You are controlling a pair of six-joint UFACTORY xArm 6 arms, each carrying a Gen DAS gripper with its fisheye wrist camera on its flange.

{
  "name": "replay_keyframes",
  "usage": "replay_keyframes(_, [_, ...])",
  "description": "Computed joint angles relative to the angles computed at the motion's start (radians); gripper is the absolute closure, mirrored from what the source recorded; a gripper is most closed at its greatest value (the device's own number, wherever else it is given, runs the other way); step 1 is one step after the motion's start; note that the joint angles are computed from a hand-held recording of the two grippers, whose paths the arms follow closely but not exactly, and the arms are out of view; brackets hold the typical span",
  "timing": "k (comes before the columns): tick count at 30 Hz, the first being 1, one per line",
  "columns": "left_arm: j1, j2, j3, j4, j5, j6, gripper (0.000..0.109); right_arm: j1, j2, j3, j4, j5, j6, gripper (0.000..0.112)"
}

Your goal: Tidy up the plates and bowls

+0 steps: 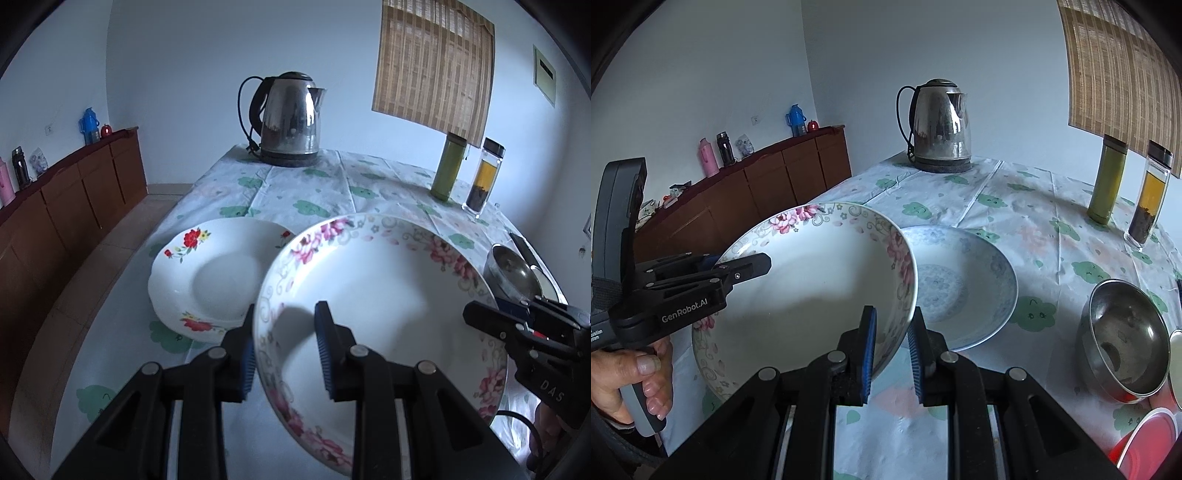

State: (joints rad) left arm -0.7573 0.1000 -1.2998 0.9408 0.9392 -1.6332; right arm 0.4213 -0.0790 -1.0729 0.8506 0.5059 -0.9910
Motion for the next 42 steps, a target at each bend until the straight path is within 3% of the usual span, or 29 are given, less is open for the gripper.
replay_keyframes(42, [0.094, 0.199, -0.252, -0.024, -0.105, 0.162, 0.082, -0.055, 0.145, -0.169, -0.015, -0.055, 0.091, 0.093])
